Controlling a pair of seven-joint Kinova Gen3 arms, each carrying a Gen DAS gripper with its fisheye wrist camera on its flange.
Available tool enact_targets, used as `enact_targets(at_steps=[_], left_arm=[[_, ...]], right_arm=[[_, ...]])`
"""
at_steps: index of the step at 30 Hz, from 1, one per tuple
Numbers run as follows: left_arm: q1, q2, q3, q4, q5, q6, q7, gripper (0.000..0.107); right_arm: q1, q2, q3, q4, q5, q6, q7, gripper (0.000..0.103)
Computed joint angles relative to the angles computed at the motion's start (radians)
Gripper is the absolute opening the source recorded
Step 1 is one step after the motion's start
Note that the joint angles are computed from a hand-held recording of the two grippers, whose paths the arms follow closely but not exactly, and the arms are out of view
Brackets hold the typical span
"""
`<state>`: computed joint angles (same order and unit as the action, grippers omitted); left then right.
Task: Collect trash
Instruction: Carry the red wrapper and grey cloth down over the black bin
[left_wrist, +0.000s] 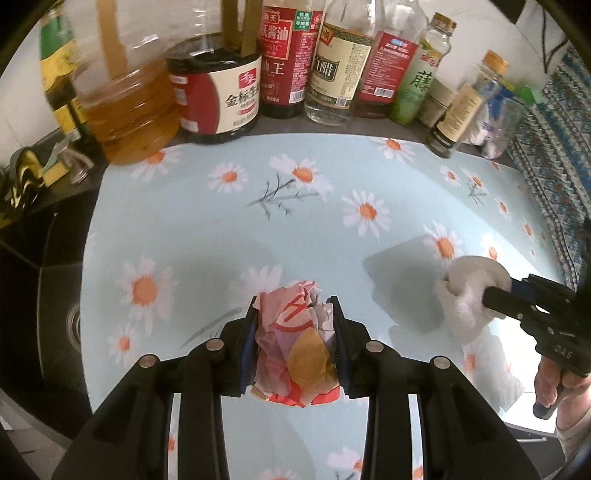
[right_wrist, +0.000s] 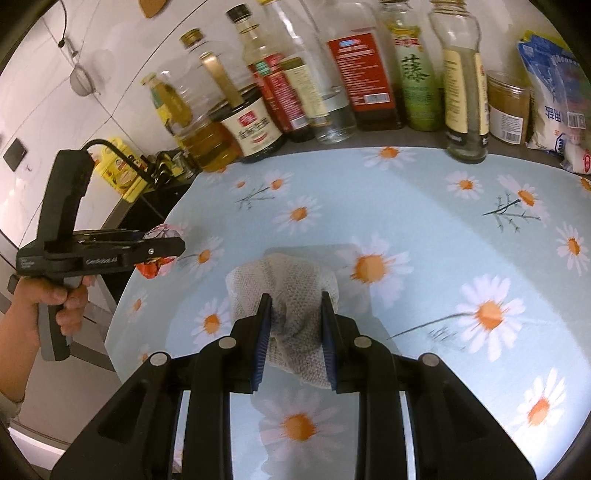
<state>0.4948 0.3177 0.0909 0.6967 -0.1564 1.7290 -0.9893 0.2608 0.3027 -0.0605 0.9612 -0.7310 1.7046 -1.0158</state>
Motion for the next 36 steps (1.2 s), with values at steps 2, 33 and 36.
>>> enact_targets(at_steps=[2, 33, 36], left_arm=[[0.002, -0.045, 0.004, 0.057, 0.007, -0.022, 0.010, 0.033], [-0.193, -0.616, 0.165, 0.540, 0.270, -0.125, -0.139, 0.033], [-0.207, -0.639, 0.169, 0.563, 0.302, -0.120, -0.153, 0.033]], right_arm=[[-0.006, -0.034, 0.000, 0.036, 0.004, -0.010, 0.003, 0.027], [-0.375, -0.718, 0.019, 0.514, 0.249, -0.153, -0.465, 0.027], [-0.403, -0.753, 0.003, 0.529, 0.268, -0.145, -0.520, 0.027]])
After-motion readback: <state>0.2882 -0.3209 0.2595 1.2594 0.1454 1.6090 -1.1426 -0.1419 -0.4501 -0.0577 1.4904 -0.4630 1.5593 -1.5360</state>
